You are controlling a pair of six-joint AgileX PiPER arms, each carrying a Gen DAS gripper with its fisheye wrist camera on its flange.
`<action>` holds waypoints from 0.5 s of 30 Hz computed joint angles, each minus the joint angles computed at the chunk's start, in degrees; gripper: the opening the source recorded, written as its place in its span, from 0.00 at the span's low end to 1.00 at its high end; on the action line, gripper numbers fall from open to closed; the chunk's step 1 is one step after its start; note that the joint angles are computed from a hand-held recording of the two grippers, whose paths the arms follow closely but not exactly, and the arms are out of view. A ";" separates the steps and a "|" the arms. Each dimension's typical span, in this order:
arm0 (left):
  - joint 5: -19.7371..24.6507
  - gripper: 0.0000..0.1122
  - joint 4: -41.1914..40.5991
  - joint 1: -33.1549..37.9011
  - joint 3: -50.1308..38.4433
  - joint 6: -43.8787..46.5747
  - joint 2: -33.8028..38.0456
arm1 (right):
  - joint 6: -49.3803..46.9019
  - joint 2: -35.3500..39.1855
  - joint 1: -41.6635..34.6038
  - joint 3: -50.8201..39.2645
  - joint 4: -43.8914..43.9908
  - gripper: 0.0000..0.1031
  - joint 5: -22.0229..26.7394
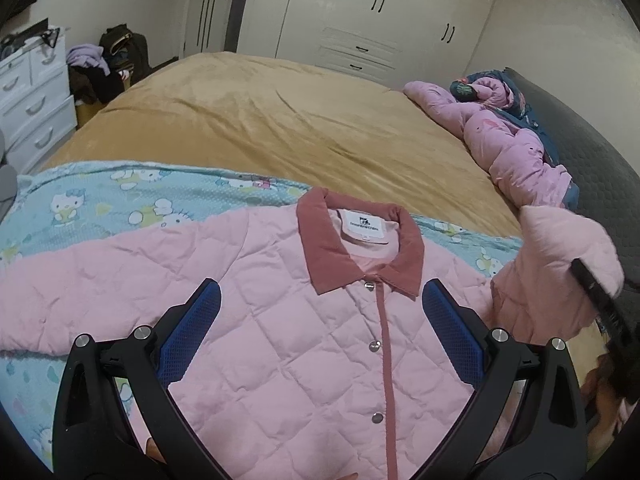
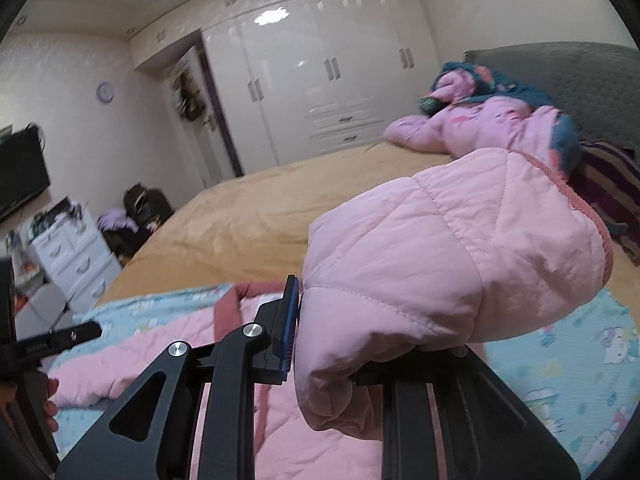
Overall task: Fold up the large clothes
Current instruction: 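Fold the held sleeve across the jacket front and open the right gripper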
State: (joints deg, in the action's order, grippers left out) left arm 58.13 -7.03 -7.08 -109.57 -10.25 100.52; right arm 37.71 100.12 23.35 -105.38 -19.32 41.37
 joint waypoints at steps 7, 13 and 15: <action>-3.91 0.84 -4.42 1.96 5.99 1.07 -0.67 | 1.03 7.50 5.68 -0.91 2.71 0.19 -1.22; -7.64 0.84 -9.03 2.37 12.70 2.31 -0.37 | 3.87 12.12 7.67 3.85 8.49 0.19 -4.70; -8.61 0.84 -11.16 2.73 14.83 2.95 0.16 | 3.24 12.01 7.06 6.49 13.26 0.31 -6.98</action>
